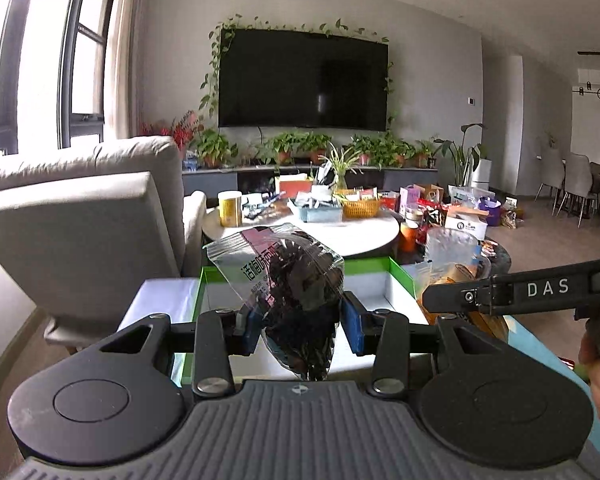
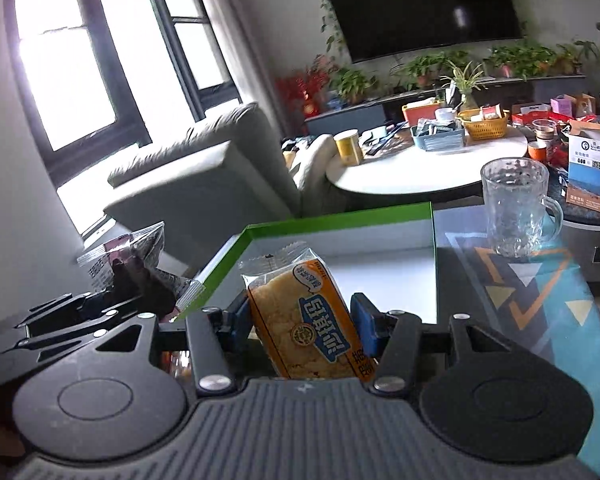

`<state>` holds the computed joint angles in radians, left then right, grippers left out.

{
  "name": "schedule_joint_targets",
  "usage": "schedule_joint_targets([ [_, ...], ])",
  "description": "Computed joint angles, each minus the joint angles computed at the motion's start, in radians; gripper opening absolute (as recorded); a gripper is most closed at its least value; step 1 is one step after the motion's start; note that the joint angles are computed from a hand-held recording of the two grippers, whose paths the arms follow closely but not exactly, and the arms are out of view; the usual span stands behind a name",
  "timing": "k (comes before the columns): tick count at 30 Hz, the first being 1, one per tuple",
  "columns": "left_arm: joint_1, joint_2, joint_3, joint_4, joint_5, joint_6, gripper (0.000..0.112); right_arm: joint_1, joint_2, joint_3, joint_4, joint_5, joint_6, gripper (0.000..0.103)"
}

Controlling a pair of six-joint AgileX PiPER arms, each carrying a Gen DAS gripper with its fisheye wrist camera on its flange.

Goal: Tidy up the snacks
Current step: 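Carry both held snacks up and over the green box, then open both tools to drop the snacks into the green box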

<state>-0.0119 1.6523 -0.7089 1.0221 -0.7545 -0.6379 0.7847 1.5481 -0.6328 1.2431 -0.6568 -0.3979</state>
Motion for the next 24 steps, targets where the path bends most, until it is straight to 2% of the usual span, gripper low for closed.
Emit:
schedule_joint_targets([
  [6,-0.059,0.085,-0.138,-0.056,0.068,-0.009,0.038,-0.043,0.044,-0.042,-0.014,-0.033,0.040,0.052],
  [9,-0.088,0.131,-0.193,-0.070,0.110,0.003,0.038,-0.069,0.074,-0.066,-0.031,-0.022,0.070,0.052],
  [14,-0.119,0.198,-0.258,-0.034,0.167,-0.035,0.038,-0.107,0.127,-0.098,-0.048,-0.004,0.135,0.052],
  [24,-0.156,0.272,-0.320,0.012,0.239,-0.076,0.039,-0.139,0.171,-0.125,-0.049,0.033,0.148,0.052],
])
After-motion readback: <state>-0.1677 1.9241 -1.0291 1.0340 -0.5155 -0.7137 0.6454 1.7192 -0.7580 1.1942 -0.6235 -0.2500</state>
